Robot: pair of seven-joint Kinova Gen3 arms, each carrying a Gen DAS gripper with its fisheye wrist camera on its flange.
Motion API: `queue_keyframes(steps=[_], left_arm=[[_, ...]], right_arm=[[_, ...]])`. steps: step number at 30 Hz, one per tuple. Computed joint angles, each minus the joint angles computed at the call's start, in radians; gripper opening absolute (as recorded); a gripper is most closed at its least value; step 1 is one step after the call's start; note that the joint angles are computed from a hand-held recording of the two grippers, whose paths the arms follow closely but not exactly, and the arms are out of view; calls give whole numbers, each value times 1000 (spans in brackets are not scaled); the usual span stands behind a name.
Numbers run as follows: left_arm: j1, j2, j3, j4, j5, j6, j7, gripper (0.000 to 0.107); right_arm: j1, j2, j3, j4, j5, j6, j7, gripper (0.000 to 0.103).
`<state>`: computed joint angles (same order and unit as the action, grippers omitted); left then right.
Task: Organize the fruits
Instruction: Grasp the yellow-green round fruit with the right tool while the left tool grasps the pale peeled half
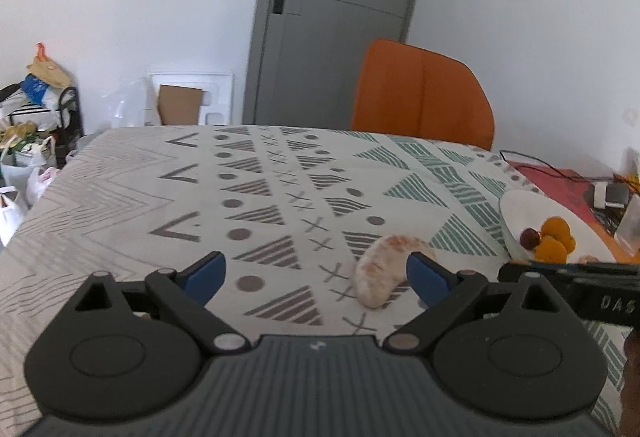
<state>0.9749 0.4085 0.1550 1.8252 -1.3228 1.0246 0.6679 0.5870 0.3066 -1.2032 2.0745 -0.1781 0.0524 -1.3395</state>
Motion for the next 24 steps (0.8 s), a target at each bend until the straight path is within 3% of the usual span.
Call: queue_keyframes(steps=[9, 16, 24], left_arm=[[-37, 37, -24, -53, 14, -83, -103, 91], [-58, 69, -58, -99, 53, -168, -194, 74], [-57, 103, -107, -151, 77, -248, -287, 73]], right_arm=[[84, 2, -39, 9, 18, -13, -28, 25], [144, -3, -70, 22, 50, -33, -65, 25], [209, -8, -88, 30, 83, -31, -112, 25]])
